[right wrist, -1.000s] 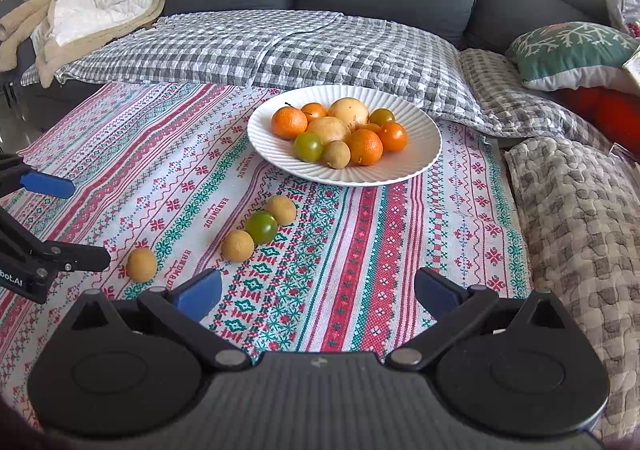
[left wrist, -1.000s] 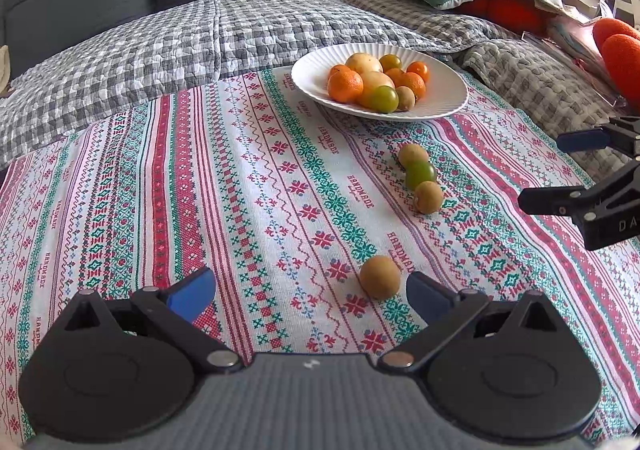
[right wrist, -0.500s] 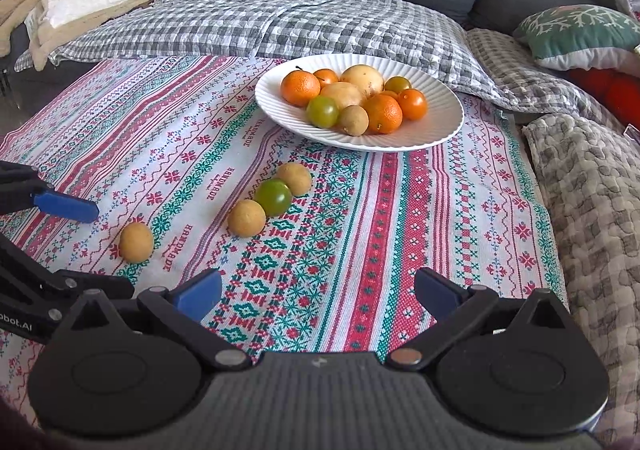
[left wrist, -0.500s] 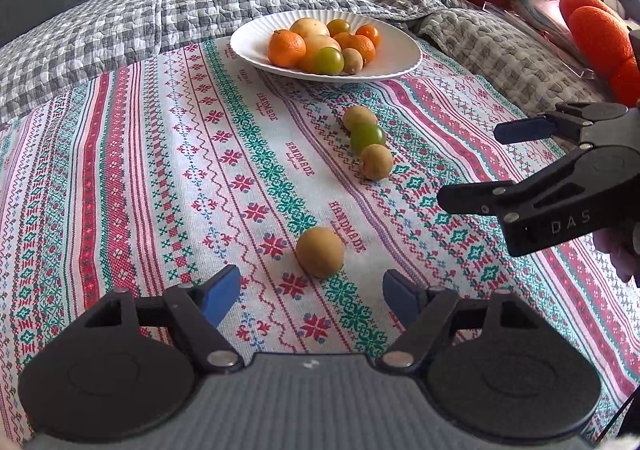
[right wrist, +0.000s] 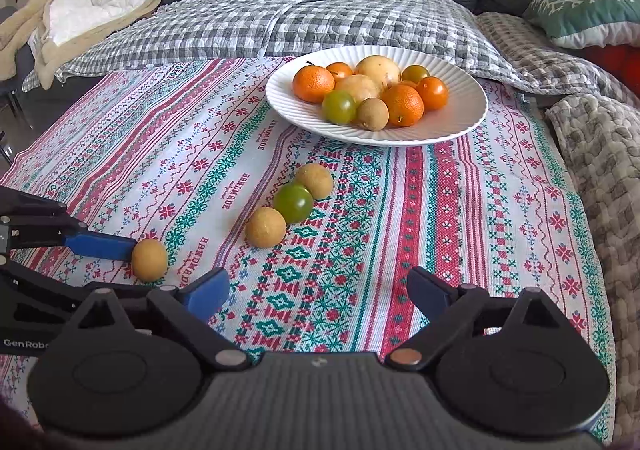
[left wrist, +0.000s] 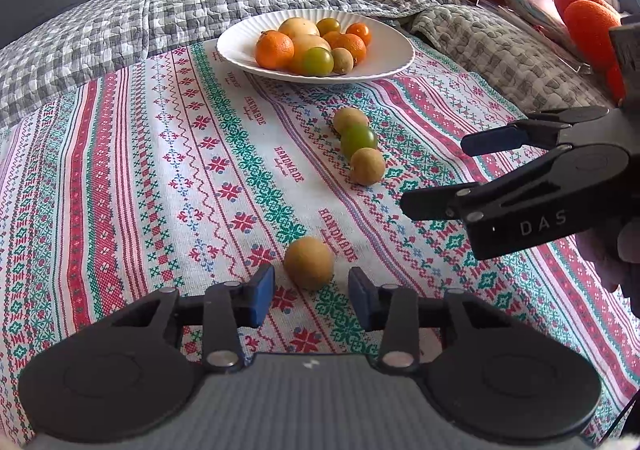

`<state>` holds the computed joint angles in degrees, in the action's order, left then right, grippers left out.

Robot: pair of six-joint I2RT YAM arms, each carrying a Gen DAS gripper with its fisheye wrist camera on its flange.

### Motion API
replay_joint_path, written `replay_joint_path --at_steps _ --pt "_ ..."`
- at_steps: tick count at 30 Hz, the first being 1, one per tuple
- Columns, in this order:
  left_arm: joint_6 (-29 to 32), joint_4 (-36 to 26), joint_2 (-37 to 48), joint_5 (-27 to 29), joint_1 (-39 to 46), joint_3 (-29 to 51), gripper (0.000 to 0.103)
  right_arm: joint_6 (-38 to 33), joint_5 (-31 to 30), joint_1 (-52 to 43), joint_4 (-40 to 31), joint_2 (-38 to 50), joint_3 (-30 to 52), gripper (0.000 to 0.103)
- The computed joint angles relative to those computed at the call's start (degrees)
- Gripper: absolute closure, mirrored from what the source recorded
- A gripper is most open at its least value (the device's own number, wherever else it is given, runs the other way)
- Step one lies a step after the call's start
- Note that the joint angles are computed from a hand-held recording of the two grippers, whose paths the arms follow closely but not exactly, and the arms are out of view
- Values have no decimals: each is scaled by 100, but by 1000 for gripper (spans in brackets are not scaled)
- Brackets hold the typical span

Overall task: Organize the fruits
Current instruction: 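Grasp a tan round fruit with the left gripper while the right gripper grasps another tan fruit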

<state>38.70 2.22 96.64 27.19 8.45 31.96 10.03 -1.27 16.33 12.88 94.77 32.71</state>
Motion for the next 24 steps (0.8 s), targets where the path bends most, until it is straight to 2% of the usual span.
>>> replay_joint_path --at_steps 4,6,11,16,21,24 --pt "-33 -8 61 0 -12 64 79 137 -213 19 82 119 103 17" --pt "-86 -14 68 -26 -23 89 84 187 -257 50 73 222 195 24" --pt "-200 -127 77 -70 -48 171 84 339 -295 147 38 501 460 40" --pt "-221 -194 95 -80 -44 223 84 368 -265 257 73 655 609 50" --pt "-232 -209 81 -100 -51 221 84 393 -270 251 109 750 708 69" --pt "-259 -187 56 -132 -73 195 84 515 -328 202 170 779 712 76"
